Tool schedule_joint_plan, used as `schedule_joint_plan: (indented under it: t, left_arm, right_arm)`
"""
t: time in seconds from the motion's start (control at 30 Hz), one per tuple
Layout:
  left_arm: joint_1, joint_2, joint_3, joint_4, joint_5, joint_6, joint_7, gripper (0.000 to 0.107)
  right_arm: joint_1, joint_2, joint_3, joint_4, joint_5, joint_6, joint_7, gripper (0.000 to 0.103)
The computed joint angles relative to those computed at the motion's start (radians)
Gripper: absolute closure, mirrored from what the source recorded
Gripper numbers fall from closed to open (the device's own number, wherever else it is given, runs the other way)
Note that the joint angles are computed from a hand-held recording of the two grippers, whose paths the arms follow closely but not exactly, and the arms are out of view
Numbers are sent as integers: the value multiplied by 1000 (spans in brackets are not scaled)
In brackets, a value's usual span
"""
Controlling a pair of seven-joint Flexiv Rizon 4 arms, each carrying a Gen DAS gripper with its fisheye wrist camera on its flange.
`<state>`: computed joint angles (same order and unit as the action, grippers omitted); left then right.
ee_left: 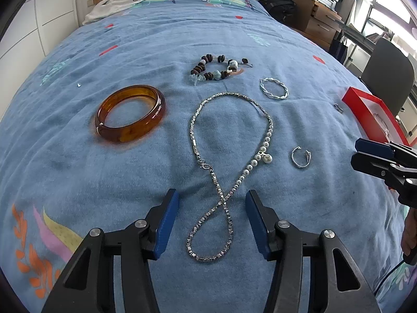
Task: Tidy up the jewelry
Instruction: 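Move the left tool toward the silver bead necklace while the right tool approaches the small silver hoop, then grasp the silver bead necklace with the left tool while the right tool grasps the small silver hoop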
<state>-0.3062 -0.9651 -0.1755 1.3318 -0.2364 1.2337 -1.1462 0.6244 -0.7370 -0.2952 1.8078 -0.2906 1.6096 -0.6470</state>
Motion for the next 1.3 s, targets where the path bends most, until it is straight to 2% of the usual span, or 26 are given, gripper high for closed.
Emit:
schedule_joint_plan:
  t: [0.37, 0.7, 0.87, 1.0, 1.1, 1.17, 1.3]
  left_arm:
    - [5, -6, -10, 1, -4, 12, 0, 55]
    - [17, -4, -26, 16, -16, 25, 19, 55]
    - [14, -3, -13, 20, -13, 35, 14, 68]
    - [6, -3, 12, 16, 1, 39, 5, 91]
    - [31, 0, -12, 25, -9, 36, 15, 100]
    - [35, 4, -10, 33, -10, 43, 15, 103]
    - [46, 13, -12, 55, -17, 65, 5, 104]
  right_arm:
    - [6, -6, -59, -8, 5, -25, 50, 55]
    - [-7, -19, -60, -37, -20, -48, 106, 55]
    - [-25, -28, -24, -50, -34, -40, 98, 55]
    - [-41, -43, 14, -74, -39, -33, 78, 55]
    - [-57, -57, 50, -103, -45, -33, 52, 55]
    - [-68, -64, 75, -123, -48, -38, 33, 55]
    - [-107, -91, 153, -180, -57, -68, -19, 67]
